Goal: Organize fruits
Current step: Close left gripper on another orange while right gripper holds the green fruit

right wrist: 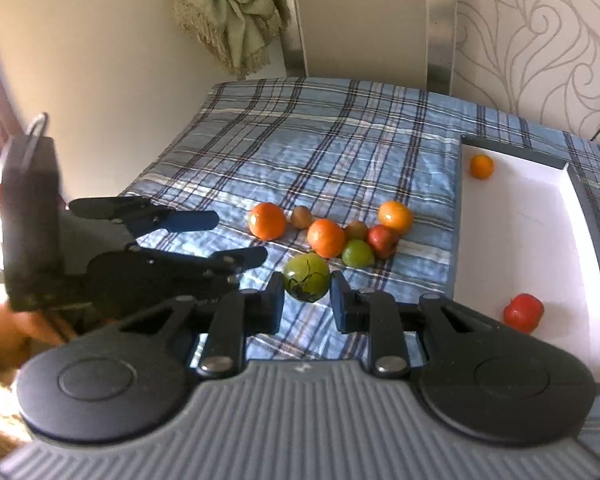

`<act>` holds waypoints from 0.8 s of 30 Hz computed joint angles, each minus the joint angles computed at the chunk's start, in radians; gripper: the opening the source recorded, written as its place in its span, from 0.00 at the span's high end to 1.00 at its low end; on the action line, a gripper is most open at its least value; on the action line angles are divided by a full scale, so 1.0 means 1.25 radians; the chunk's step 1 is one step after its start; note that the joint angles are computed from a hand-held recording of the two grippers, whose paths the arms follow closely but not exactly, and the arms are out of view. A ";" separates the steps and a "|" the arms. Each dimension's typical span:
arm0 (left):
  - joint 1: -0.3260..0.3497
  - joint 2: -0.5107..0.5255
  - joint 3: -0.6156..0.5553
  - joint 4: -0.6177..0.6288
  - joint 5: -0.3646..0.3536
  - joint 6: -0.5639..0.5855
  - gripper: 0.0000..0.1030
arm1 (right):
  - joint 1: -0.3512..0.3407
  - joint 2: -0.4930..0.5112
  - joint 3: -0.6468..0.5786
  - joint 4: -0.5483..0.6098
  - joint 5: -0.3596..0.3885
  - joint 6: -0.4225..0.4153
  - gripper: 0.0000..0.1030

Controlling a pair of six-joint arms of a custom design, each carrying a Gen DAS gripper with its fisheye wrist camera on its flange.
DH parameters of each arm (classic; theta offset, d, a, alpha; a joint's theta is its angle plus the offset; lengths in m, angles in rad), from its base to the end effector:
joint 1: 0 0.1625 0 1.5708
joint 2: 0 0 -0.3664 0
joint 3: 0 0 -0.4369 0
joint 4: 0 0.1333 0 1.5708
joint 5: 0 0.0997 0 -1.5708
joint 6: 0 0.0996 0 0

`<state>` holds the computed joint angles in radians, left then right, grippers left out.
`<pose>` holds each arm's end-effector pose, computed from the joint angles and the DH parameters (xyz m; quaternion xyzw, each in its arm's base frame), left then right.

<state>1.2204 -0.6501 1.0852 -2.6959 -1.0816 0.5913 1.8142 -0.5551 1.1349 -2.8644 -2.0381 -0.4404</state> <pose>-0.1126 -0.8327 0.1958 0.3412 0.8509 -0.2984 0.2657 0.2812 -0.7653 0.1143 0.2294 -0.8859 0.3169 0.2493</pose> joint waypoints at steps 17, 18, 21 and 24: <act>0.027 0.111 -0.166 0.066 -0.019 0.009 0.56 | 0.001 -0.029 0.042 -0.048 -0.034 -0.001 0.73; 0.027 0.112 -0.167 0.068 -0.024 0.010 0.59 | 0.001 -0.030 0.042 -0.049 -0.035 -0.001 0.73; 0.028 0.112 -0.165 0.061 -0.027 0.018 0.60 | 0.001 -0.030 0.043 -0.049 -0.038 0.005 0.73; 0.029 0.109 -0.159 0.059 -0.032 0.011 0.61 | 0.000 -0.032 0.046 -0.052 -0.036 0.006 0.73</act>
